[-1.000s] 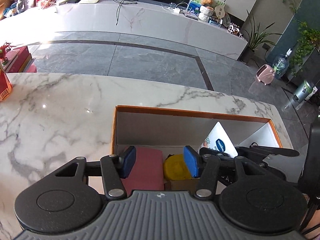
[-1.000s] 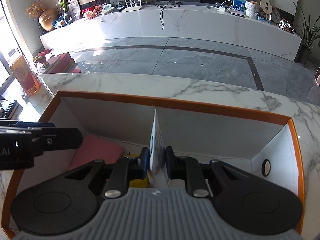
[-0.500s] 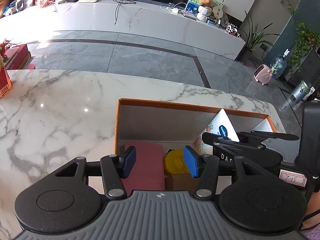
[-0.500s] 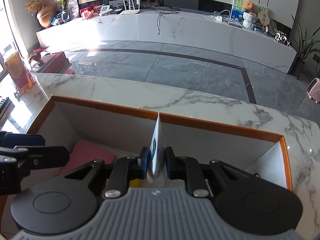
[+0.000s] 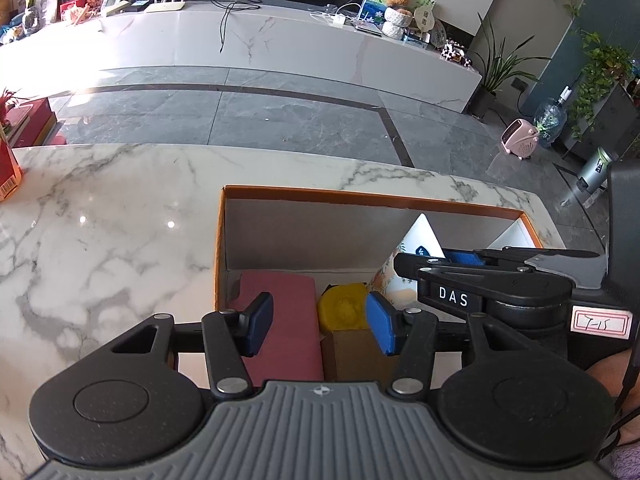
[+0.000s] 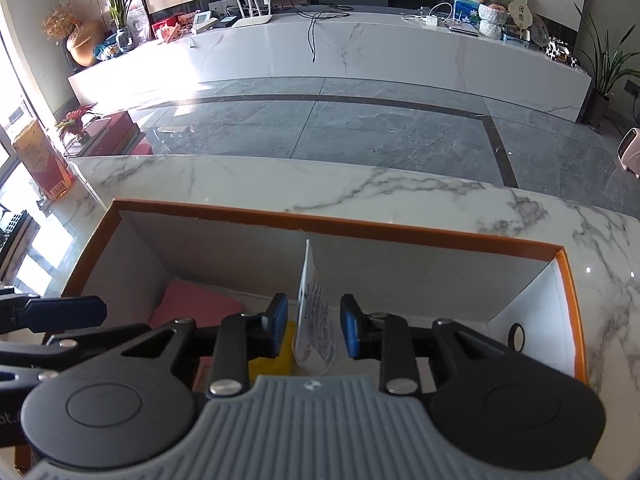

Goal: Organize objects
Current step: 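Lower and release the tape measure and lotion tube into the box with both tools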

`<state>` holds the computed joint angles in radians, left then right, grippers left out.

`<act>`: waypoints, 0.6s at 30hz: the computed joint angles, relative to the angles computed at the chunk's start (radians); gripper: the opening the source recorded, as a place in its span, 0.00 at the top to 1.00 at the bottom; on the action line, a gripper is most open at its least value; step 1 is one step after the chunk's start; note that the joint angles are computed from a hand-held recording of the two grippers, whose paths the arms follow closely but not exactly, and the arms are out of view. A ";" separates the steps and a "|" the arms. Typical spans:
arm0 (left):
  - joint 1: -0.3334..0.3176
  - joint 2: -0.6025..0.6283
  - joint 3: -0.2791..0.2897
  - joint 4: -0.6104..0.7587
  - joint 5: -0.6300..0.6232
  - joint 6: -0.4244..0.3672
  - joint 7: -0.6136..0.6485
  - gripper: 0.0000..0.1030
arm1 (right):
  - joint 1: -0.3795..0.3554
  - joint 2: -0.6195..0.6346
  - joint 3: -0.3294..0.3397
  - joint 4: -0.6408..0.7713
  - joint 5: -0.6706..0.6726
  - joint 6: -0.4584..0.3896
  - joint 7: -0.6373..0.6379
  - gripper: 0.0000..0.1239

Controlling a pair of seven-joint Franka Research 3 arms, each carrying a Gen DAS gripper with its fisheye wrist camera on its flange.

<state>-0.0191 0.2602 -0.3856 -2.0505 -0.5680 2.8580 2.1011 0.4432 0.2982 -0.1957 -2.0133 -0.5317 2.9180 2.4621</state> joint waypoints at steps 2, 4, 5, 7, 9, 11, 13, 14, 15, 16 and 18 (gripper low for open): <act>0.013 -0.027 -0.020 -0.023 -0.038 0.006 0.040 0.41 | 0.010 -0.025 -0.009 -0.020 -0.021 0.001 0.016 0.75; 0.012 -0.059 -0.026 -0.049 -0.078 0.013 0.079 0.41 | 0.016 -0.060 -0.010 -0.049 -0.056 0.001 0.044 0.75; 0.007 -0.077 -0.023 -0.064 -0.097 0.017 0.098 0.41 | 0.014 -0.078 -0.006 -0.064 -0.075 0.003 0.057 0.75; -0.006 -0.114 -0.019 -0.090 -0.149 0.016 0.152 0.41 | 0.005 -0.128 0.008 -0.106 -0.120 0.006 0.089 0.73; -0.026 -0.159 -0.008 -0.124 -0.188 0.016 0.188 0.41 | -0.002 -0.179 0.023 -0.148 -0.175 0.004 0.131 0.71; -0.049 -0.202 0.005 -0.158 -0.232 0.017 0.228 0.41 | -0.011 -0.233 0.042 -0.193 -0.238 0.001 0.181 0.70; -0.077 -0.251 0.020 -0.203 -0.271 0.029 0.261 0.41 | -0.027 -0.291 0.064 -0.243 -0.306 0.000 0.236 0.69; -0.093 -0.276 0.027 -0.227 -0.289 0.039 0.276 0.41 | -0.036 -0.319 0.078 -0.267 -0.346 -0.005 0.270 0.68; -0.110 -0.299 0.035 -0.249 -0.310 0.044 0.300 0.41 | -0.046 -0.352 0.096 -0.292 -0.397 -0.015 0.315 0.66; -0.128 -0.321 0.046 -0.269 -0.334 0.045 0.327 0.41 | -0.058 -0.381 0.115 -0.315 -0.438 -0.023 0.349 0.65; -0.168 -0.366 0.070 -0.309 -0.395 0.043 0.397 0.41 | -0.083 -0.446 0.154 -0.369 -0.493 -0.034 0.400 0.65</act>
<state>-0.1874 -0.1059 -0.3157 -2.3600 -0.9632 2.9009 2.4978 0.3604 -0.1474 -0.0420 -2.3822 -1.0246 2.8844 2.8624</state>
